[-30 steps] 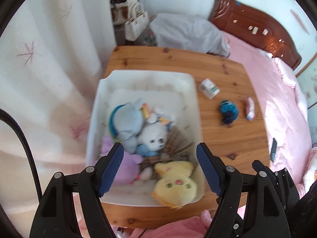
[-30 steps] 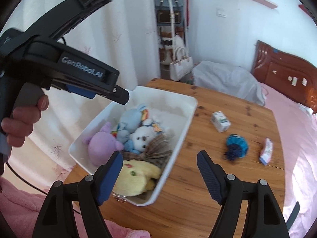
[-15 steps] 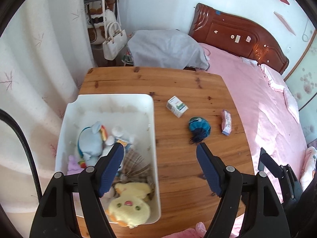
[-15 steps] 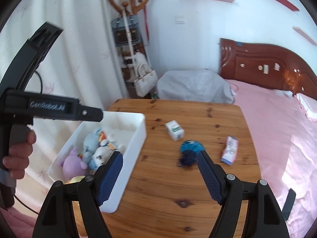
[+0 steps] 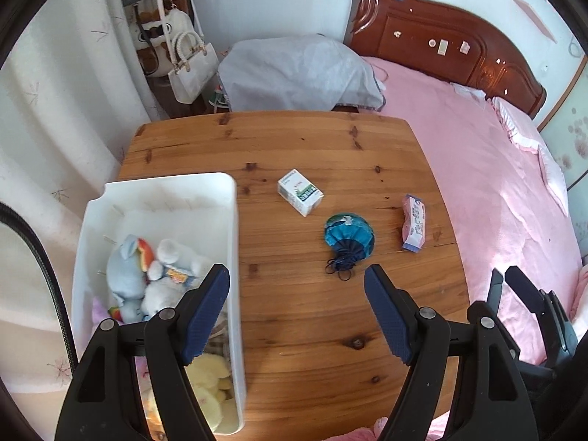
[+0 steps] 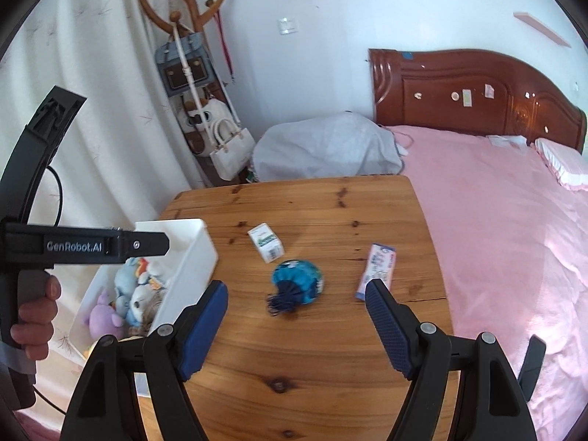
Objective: Organize objects
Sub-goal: 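Move both tools toward the blue drawstring pouch and the pink wipes pack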
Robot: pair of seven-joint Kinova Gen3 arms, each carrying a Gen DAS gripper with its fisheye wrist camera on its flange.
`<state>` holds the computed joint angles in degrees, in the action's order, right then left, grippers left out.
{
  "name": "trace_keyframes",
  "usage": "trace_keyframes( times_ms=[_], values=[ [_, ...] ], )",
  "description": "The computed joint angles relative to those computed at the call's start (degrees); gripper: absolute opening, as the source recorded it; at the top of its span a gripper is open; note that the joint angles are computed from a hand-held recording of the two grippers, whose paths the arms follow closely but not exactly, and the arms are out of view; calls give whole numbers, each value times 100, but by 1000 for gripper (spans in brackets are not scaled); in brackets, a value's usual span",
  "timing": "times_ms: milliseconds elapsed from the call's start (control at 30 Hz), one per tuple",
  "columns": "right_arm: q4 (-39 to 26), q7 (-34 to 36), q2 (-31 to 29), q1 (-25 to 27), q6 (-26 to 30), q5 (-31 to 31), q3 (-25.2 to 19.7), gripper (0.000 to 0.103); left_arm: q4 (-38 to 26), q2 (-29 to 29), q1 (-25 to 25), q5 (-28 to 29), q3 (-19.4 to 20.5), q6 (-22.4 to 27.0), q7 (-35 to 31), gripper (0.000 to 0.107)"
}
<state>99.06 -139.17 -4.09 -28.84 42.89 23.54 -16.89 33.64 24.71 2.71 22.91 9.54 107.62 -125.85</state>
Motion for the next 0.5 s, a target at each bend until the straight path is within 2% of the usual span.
trace_keyframes(
  times_ms=[300,500],
  values=[
    [-74,1323,373,397,-173,-1016,567,78,497,-103,876,-742,-86,-380,209,79],
    [-152,1976,721,634,-271,-1569,797,78,257,213,1486,-1225,-123,-247,639,79]
  ],
)
